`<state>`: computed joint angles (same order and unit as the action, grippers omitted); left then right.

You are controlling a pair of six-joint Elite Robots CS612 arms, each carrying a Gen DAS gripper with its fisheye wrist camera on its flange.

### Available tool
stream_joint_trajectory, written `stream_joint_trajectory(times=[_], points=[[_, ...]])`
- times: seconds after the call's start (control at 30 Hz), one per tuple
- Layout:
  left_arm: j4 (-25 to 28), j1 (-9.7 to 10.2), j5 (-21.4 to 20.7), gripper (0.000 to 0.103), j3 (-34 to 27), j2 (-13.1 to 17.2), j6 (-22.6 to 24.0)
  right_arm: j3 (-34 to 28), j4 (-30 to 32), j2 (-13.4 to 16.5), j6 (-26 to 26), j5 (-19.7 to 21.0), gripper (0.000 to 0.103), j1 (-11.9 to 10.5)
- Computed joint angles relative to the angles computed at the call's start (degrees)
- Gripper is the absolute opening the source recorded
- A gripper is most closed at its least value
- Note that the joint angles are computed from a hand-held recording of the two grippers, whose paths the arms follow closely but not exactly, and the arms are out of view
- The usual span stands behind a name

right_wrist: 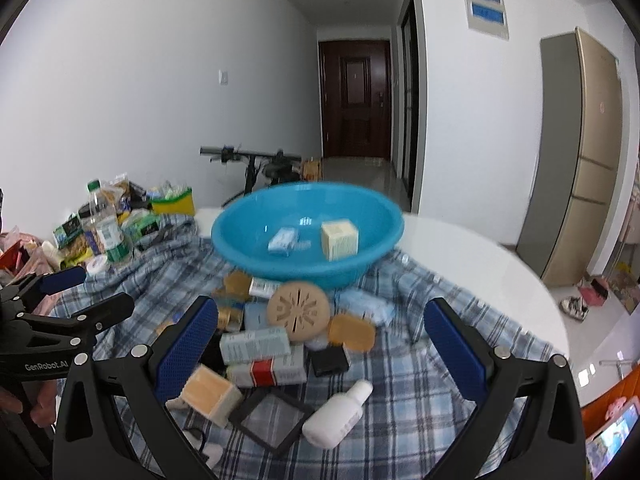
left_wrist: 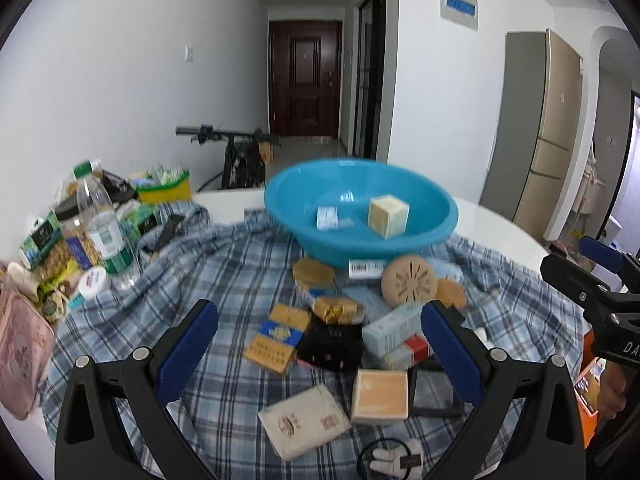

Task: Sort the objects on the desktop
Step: 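Lower both open tools toward the items on the plaid shirt, then close the left tool on the orange soap bar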

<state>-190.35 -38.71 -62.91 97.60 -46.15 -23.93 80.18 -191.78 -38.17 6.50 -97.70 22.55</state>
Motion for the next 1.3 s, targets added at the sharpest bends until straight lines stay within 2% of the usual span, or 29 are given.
stream_joint_trajectory(times=[0.13, 0.33, 0.63, 0.8, 0.9, 0.97, 1.03, 1.13, 1.3], points=[[3.0, 0.22, -2.03, 0.103, -0.14, 0.56, -1.14, 0.07, 3.47, 0.38, 0.07, -0.21, 0.103, 0.07], [6.75, 1.02, -7.74, 0.103, -0.94, 1.74, -3.85, 0.84, 5.98, 0.43, 0.98, 0.28, 0.103, -0.2], [10.41, 1.1, -12.36, 0.103, -1.97, 3.06, -2.41, 1.87, 11.75, 0.65, 2.33, 1.79, 0.103, -0.67], [11.13, 1.36, -15.63, 0.102, -3.56, 4.35, -1.18, 2.1, 13.32, 0.85, 1.96, 0.49, 0.103, -0.74], [12.76, 1.3, -16.41, 0.091, -5.0, 5.19, 0.27, 2.34, 13.41, 0.8, 2.8, 0.26, 0.103, -0.93], [14.0, 1.28, -16.88, 0.088, -5.97, 5.76, 0.94, 2.46, 13.37, 0.77, 3.07, 0.07, 0.103, -1.06], [14.73, 1.38, -17.51, 0.074, -6.71, 6.23, 1.37, 2.51, 13.5, 0.76, 3.42, 0.02, 0.103, -1.21], [16.53, 1.51, -18.41, 0.062, -7.84, 6.85, 2.11, 2.3, 14.01, 0.88, 3.92, -0.02, 0.103, -1.41], [18.55, 1.71, -19.31, 0.059, -9.33, 7.79, 2.6, 1.89, 14.54, 1.09, 4.45, 0.01, 0.103, -1.59]])
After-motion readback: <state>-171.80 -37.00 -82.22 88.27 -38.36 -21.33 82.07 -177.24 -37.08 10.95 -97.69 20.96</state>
